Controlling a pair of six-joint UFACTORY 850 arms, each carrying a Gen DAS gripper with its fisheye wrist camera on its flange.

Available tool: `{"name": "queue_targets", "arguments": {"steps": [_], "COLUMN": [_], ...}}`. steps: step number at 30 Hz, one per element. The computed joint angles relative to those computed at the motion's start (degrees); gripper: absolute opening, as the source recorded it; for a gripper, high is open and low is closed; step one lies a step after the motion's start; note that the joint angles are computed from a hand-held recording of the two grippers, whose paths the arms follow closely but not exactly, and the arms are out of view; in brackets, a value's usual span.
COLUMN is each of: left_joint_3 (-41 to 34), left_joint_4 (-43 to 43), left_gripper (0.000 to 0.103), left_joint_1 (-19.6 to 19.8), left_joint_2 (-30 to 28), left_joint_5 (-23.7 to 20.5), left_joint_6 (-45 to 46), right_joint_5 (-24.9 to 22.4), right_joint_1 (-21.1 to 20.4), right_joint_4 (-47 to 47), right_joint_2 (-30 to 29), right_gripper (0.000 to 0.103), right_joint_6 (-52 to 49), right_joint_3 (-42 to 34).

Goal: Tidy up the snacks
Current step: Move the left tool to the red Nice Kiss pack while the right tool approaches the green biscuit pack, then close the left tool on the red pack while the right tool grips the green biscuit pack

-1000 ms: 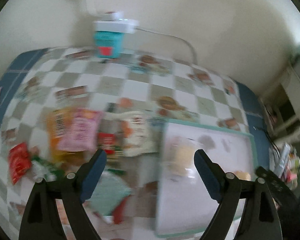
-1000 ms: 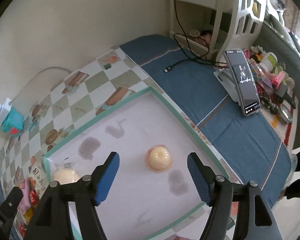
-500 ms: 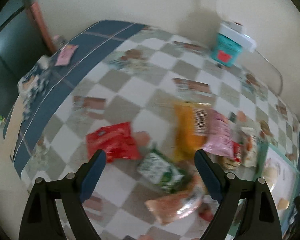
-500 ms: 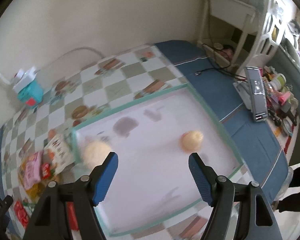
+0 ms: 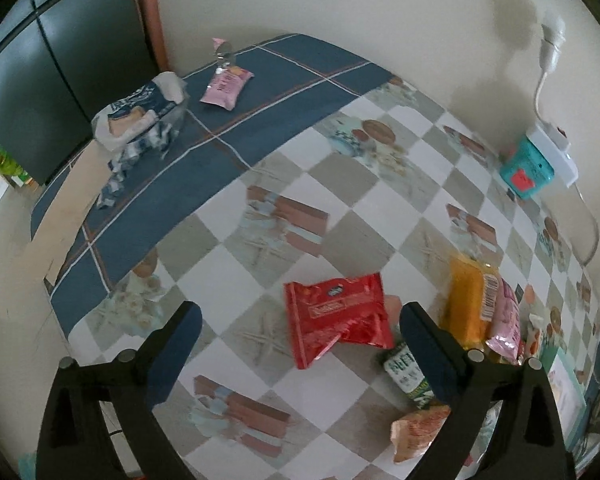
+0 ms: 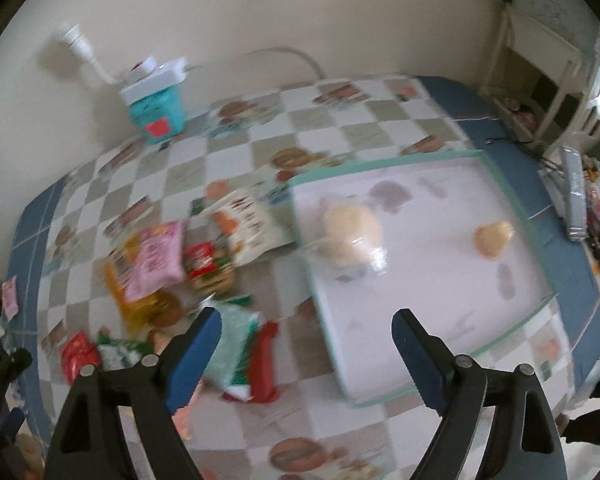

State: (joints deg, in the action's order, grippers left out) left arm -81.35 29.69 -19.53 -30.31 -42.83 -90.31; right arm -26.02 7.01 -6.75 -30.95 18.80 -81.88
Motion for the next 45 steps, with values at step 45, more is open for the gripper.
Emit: {"name": "queue_targets", "arguments": {"steps": [45], "left_joint_3": [1.53], "left_joint_4": [-15.64], "left_gripper": [0.099], "left_joint_1": [5.49], "left_joint_2": [-3.20], "left_joint_5": [10.84], "left_joint_6": [13.51], "right_joint_5": [-5.53], "right_joint_1": [-1.11], "right_joint_4": [18.21], "right_joint_2": [-9.06], "right_gripper": [0.103], "right_joint_6": [-15.55], "right_joint_3": [-6.87]}}
